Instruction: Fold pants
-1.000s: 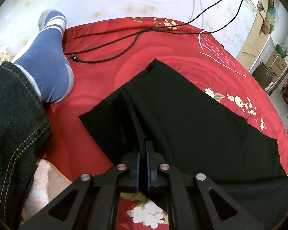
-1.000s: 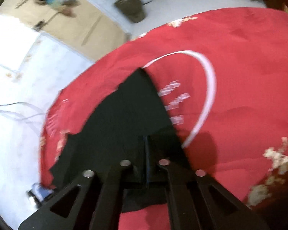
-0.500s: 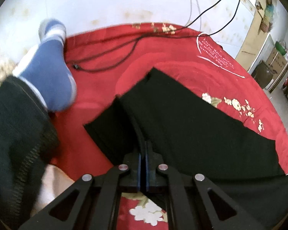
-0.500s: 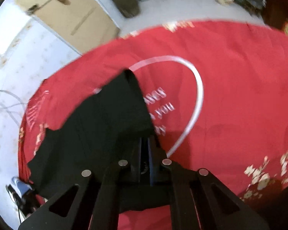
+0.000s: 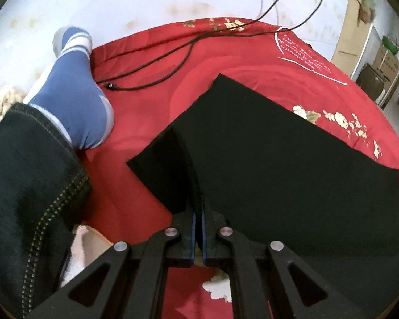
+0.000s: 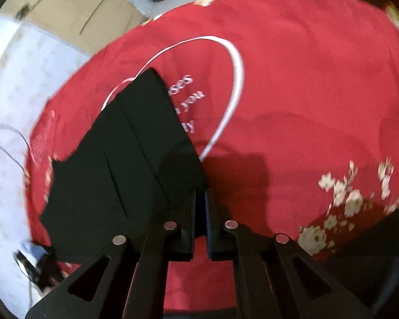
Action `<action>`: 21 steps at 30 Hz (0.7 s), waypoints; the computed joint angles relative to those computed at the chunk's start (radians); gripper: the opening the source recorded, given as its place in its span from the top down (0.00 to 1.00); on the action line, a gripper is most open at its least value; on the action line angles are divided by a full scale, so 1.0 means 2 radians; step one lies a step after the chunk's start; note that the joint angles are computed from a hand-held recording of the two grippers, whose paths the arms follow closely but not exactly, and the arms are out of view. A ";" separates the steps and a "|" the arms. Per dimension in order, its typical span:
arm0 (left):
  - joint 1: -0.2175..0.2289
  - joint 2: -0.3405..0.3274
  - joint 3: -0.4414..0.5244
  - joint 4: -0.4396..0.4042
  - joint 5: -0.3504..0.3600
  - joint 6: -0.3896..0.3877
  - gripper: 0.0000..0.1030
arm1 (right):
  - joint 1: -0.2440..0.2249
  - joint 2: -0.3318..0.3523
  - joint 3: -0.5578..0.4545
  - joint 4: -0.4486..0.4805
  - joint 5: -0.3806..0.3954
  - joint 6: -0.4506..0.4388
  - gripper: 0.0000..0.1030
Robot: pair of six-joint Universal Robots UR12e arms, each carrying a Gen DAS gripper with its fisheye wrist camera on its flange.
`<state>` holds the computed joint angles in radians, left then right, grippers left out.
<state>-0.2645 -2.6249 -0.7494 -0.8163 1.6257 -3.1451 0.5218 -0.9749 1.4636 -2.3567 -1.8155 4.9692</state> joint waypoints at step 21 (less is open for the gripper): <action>-0.015 0.023 -0.057 0.059 -0.094 0.103 0.74 | -0.001 0.064 -0.069 -0.073 -0.078 -0.246 0.74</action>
<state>-0.2942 -2.5788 -0.8637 -0.6982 1.4379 -2.9384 0.5197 -0.8468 1.3263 -2.5030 -1.9706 4.4764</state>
